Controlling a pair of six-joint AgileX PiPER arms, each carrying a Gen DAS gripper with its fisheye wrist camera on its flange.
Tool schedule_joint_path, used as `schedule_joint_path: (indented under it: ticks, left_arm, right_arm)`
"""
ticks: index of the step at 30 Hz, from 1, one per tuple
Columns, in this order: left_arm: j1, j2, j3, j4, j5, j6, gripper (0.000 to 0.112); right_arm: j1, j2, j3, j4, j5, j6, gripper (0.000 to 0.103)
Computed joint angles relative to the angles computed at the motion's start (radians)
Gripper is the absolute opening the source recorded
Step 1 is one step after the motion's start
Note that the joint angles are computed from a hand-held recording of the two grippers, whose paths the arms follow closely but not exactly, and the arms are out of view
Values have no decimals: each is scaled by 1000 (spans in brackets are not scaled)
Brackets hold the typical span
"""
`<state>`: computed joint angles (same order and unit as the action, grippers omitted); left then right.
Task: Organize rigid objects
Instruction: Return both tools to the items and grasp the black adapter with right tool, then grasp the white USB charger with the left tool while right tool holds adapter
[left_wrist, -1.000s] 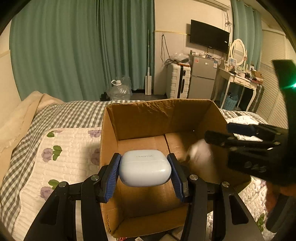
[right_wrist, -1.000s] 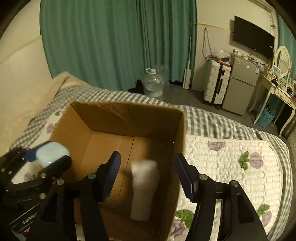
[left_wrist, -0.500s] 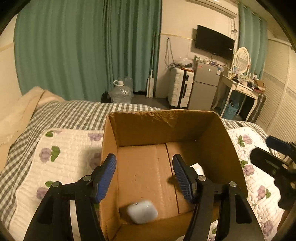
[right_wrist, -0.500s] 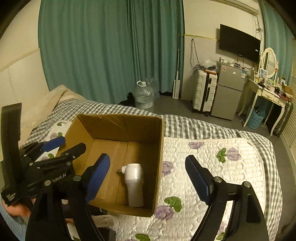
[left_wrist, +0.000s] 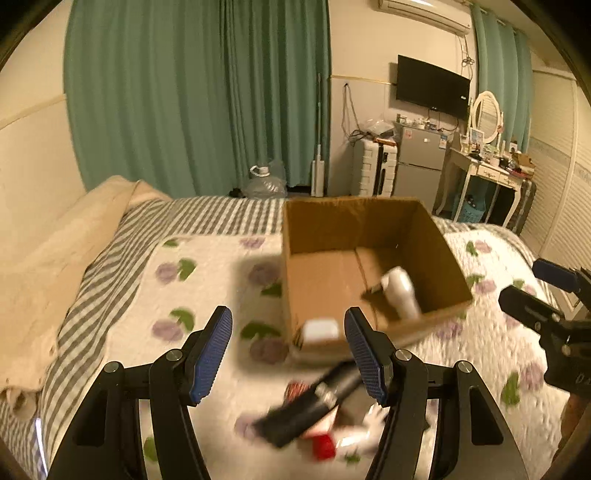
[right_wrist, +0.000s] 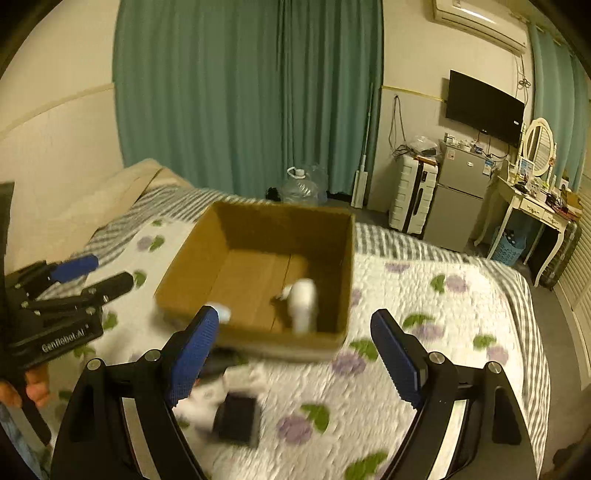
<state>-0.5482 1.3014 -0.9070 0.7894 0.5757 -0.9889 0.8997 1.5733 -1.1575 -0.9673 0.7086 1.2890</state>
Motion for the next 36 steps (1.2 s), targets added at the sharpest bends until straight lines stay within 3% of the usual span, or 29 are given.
schedule_joint_path:
  ticks: [4, 8, 17, 22, 24, 25, 29, 36]
  left_arm:
    - [-46, -49, 129, 86, 8, -145, 66]
    - [-43, -38, 248, 145, -76, -270, 66]
    - [-9, 63, 296, 251, -159, -379, 66]
    - [-5, 84, 301, 252, -184, -376, 66]
    - [-18, 90, 298, 259, -176, -382, 66]
    - [-27, 92, 296, 264, -168, -388, 66]
    - [-52, 91, 291, 275, -157, -391, 66]
    - [-127, 130, 252, 264, -179, -353, 66]
  right_arm:
    - [79, 23, 96, -52, -13, 145, 85]
    - [93, 131, 95, -2, -31, 136, 84]
    - [62, 328, -1, 123, -56, -2, 63]
    - [10, 378, -24, 194, -122, -66, 60]
    - [-12, 398, -29, 259, -162, -129, 46]
    - [-23, 394, -17, 281, -197, -145, 40]
    - [-25, 330, 51, 212, -230, -50, 38]
    - [-51, 177, 147, 83, -177, 96, 38]
